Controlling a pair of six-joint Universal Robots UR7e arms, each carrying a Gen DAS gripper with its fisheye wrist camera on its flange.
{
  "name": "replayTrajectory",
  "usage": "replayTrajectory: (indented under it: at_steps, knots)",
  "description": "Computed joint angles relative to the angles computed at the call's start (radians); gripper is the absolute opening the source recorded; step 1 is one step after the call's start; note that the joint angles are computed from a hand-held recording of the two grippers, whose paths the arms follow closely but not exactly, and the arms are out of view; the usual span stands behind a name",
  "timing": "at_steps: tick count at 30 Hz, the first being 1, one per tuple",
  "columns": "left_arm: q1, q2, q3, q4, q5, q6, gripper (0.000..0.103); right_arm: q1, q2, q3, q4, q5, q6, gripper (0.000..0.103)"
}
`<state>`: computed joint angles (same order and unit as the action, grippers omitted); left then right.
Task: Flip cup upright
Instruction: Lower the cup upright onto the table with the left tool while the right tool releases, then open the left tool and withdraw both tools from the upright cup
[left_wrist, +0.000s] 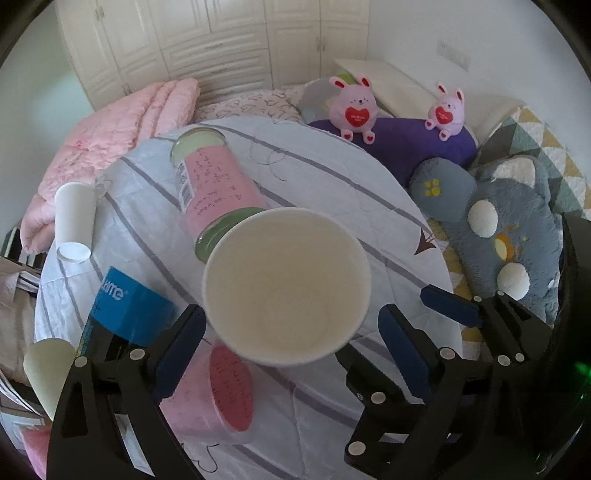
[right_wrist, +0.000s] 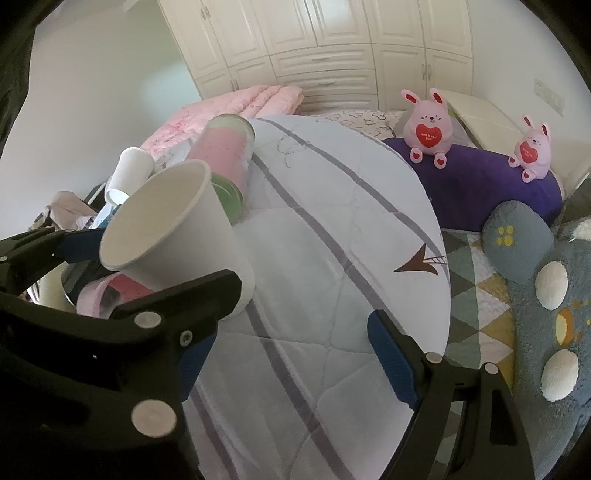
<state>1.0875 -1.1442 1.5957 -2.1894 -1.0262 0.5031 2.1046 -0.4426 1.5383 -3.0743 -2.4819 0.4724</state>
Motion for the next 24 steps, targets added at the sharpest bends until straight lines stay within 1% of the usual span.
replayTrajectory:
  at_steps: [14,24]
  knots:
    - [0.016,-0.034,-0.012,0.047,-0.017,0.005,0.096,0.025,0.010,-0.025,0.059,-0.019,0.047,0.085]
    - [0.029,-0.090,-0.029,0.073,-0.068,0.038,0.096,0.065,0.018,-0.066,0.121,-0.062,0.072,0.085]
